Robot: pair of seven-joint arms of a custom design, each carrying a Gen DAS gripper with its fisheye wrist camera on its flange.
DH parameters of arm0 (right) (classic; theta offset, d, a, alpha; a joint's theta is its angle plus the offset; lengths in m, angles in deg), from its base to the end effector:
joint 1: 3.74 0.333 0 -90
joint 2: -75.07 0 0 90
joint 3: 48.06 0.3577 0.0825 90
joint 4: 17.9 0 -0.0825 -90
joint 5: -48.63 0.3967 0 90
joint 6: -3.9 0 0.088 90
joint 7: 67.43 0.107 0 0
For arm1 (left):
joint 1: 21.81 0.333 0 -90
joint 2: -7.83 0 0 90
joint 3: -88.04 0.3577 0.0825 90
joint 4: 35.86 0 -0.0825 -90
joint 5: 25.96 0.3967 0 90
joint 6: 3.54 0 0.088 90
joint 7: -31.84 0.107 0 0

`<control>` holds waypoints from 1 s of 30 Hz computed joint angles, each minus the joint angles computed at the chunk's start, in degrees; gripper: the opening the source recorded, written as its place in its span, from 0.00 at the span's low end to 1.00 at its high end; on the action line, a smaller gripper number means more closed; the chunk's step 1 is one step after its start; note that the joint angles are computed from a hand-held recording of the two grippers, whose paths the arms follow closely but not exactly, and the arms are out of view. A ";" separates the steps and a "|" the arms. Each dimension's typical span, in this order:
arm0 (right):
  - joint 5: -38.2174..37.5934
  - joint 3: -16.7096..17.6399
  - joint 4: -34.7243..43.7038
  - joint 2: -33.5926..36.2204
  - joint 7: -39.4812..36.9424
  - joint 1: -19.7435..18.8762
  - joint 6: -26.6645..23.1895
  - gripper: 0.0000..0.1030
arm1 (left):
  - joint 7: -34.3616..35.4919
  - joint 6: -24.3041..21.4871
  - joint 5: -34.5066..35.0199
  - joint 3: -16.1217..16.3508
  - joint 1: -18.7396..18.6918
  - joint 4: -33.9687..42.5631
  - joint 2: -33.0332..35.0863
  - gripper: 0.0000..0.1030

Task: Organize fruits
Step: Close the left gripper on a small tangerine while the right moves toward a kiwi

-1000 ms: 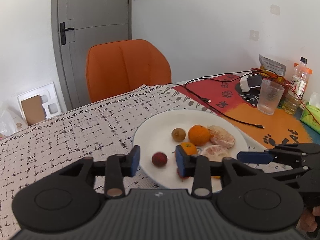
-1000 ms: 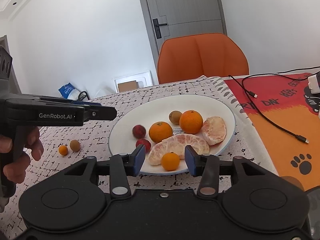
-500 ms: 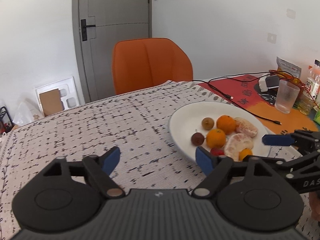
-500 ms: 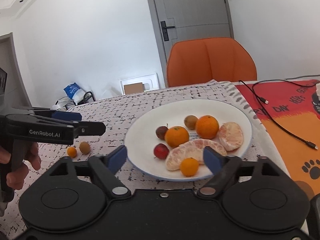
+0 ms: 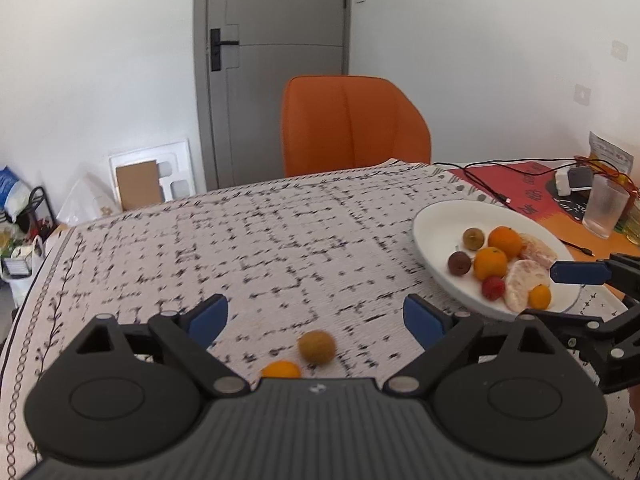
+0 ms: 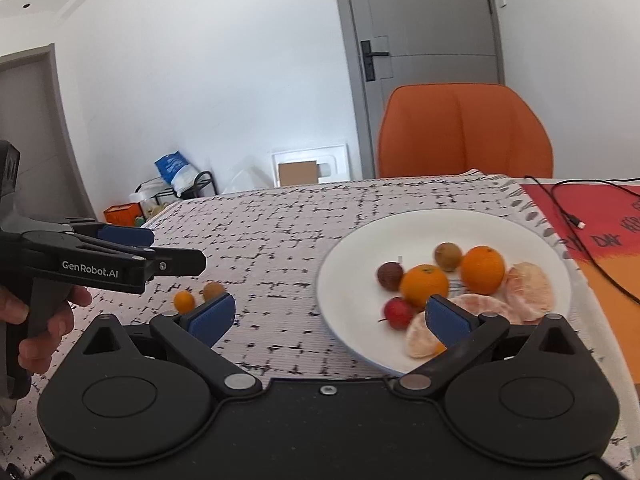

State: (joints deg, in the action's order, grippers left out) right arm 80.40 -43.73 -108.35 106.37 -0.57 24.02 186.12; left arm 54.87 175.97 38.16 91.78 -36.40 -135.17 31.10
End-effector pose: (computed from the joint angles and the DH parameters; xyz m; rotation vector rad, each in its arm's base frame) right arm 0.6816 0.3539 0.4682 -1.7554 1.2093 -0.5031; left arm 0.6778 -0.2168 0.4574 -1.5102 1.7641 -0.9749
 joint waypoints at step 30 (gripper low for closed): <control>-8.31 -1.14 11.94 6.62 2.04 2.89 -9.52 0.85 | 11.94 4.19 -15.29 -1.85 3.74 -5.96 0.91 0.22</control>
